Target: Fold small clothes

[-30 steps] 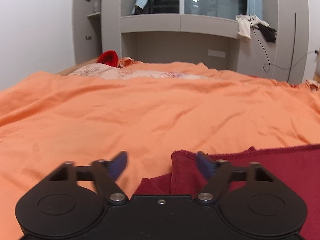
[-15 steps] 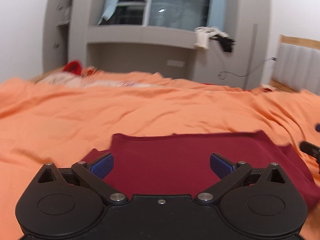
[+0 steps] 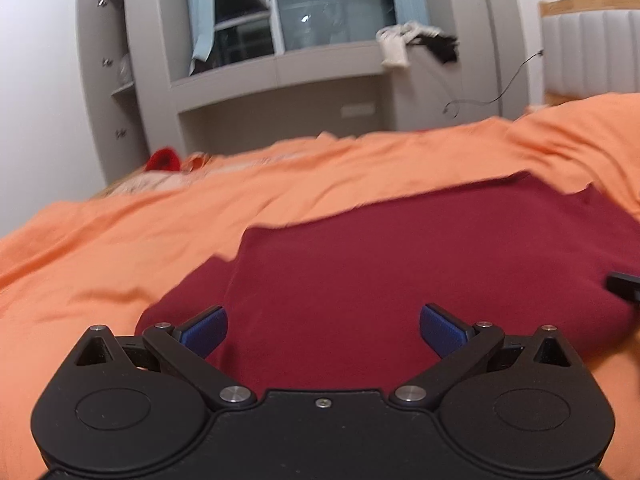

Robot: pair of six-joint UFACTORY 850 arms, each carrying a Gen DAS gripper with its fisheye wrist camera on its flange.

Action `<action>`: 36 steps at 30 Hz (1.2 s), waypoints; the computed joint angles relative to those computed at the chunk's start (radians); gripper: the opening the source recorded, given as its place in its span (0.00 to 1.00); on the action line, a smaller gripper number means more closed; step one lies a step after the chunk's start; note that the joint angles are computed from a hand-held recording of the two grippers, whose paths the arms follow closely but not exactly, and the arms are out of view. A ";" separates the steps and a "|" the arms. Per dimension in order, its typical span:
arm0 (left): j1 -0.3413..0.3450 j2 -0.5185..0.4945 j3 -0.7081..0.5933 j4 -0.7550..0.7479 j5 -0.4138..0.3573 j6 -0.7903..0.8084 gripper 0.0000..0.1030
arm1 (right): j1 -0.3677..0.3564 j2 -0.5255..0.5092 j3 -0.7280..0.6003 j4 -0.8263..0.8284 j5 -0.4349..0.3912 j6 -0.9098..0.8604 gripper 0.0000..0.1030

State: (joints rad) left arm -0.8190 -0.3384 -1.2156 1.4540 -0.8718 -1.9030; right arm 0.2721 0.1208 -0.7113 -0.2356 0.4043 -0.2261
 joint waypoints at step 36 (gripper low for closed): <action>-0.025 0.330 0.399 0.355 0.185 -0.991 0.99 | 0.040 -0.020 0.004 0.042 0.105 0.195 1.00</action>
State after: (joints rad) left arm -0.8443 -0.0084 -0.8167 1.8091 -0.6869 -2.8942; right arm 0.3118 0.1005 -0.7073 -0.1935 0.5096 -0.0306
